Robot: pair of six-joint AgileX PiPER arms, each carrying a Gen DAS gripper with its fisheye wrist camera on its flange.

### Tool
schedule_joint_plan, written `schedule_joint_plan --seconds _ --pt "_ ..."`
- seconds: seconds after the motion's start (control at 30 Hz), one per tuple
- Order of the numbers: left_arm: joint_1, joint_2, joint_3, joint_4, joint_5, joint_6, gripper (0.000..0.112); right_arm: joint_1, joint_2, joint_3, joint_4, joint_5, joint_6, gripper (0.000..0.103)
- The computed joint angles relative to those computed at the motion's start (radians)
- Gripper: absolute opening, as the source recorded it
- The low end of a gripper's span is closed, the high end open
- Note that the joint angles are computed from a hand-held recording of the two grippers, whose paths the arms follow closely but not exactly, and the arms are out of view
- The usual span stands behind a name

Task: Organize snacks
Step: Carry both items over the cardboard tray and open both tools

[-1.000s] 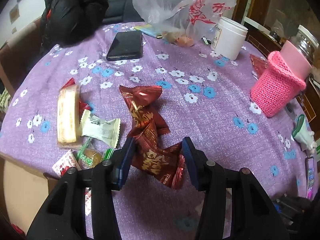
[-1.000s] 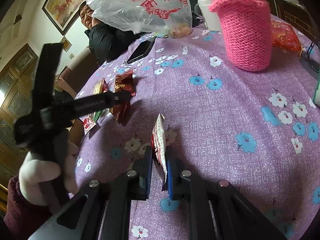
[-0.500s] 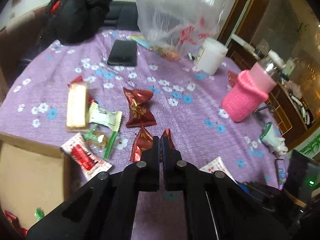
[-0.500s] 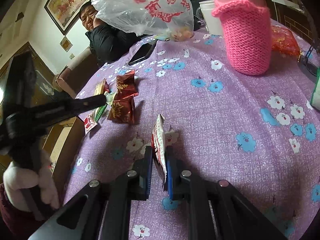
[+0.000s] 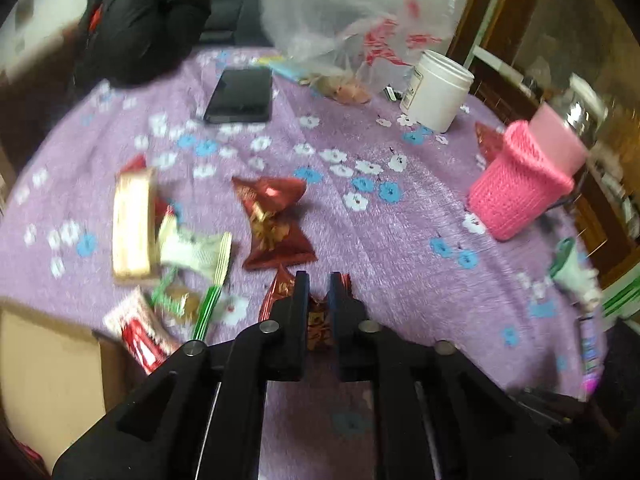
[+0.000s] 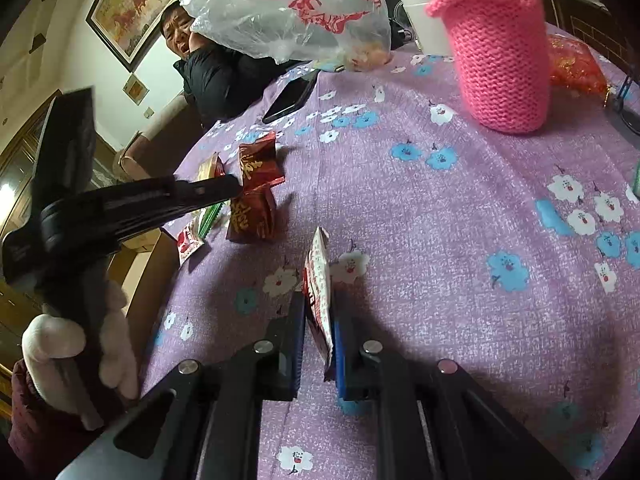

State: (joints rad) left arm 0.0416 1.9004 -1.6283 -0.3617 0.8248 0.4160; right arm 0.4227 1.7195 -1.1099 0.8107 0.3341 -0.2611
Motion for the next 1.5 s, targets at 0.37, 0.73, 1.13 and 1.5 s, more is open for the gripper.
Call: schedule_joint_plan --seconds 0.37,0.73,1.13,1.5 --pt "-0.059 0.018 0.063 0.109 -0.054 -0.023 0.043 -0.001 0.015 -0.021 -0.038 0.007 0.033 0.015" --pt "0.111 -0.22 0.237 -0.194 0.027 0.186 0.04 0.01 0.001 -0.004 0.006 -0.007 -0.025 0.015" --pt "0.618 -0.327 0.297 -0.286 0.175 0.378 0.041 0.071 -0.054 -0.02 0.107 -0.005 -0.077 0.015" --pt "0.88 -0.225 0.23 -0.323 0.293 0.415 0.042 0.406 0.252 -0.611 -0.468 0.238 0.437 0.015"
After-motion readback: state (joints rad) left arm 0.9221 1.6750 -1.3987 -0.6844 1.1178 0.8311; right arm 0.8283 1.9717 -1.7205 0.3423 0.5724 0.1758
